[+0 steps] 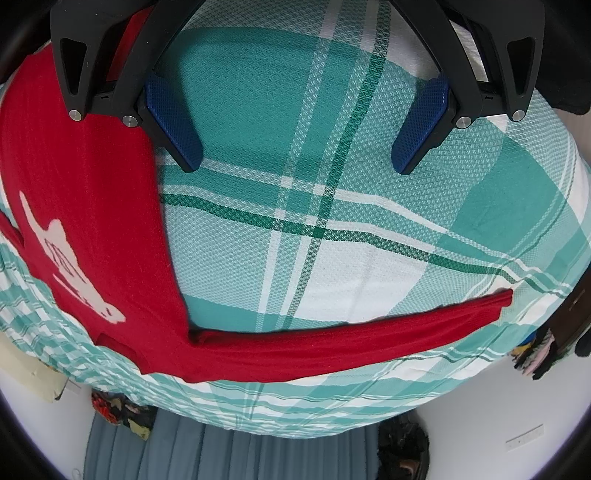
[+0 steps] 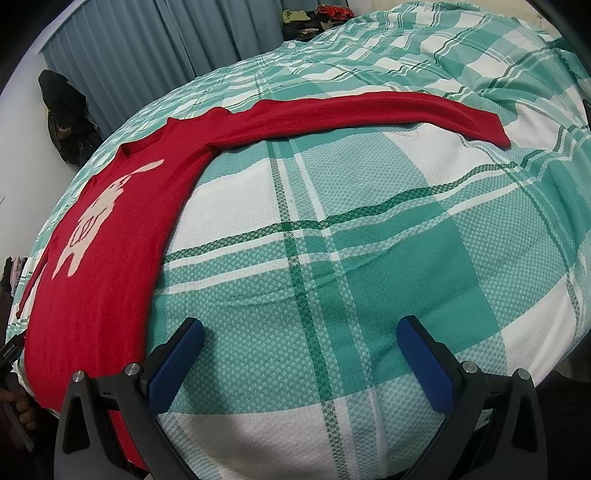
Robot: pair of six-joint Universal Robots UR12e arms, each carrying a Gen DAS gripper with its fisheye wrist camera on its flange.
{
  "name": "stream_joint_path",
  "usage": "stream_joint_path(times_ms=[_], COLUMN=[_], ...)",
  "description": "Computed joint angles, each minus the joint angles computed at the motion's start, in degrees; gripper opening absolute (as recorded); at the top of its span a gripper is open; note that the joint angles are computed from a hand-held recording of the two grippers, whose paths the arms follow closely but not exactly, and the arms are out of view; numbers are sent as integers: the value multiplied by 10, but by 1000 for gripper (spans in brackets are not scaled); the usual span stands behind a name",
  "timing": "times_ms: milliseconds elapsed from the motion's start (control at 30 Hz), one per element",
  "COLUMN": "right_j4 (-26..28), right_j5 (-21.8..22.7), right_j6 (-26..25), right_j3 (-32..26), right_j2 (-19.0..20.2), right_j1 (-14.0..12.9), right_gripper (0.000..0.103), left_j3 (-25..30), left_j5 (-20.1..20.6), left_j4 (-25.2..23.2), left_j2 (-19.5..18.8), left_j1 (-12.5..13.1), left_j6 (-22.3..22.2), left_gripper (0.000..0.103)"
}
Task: Fold small clothes
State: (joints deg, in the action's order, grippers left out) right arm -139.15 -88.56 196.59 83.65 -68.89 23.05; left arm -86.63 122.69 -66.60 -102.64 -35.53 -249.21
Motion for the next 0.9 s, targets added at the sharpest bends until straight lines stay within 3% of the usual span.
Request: stream_joint_path(times_ms=[400,500,600,700,767,900], right_j4=[-19,-70,-176,-217,-211,-195], right_j5=[35,76,152,166,172,240], right_j6=[28,75,164,270,314,368], right_j3=[12,25,43,35,21,-10], right_j2=[-13,-20,-21,-11,0,31], right_j1=[-10,-26,-68,-108,-129,-155], right_gripper=[103,103,101,84,76,50], left_j3=[-3,-2,-2,-2,0,4], left_j5=[-4,-4,-3,-1,1,7], left_j4=[2,1,2,3,1,-6], left_j2=[4,3,2,2,0,-3], left_j1=[3,2,2,2,1,0], left_j6=[-2,-2,0,1,-1,-9], left_gripper=[103,103,103,103,103,103])
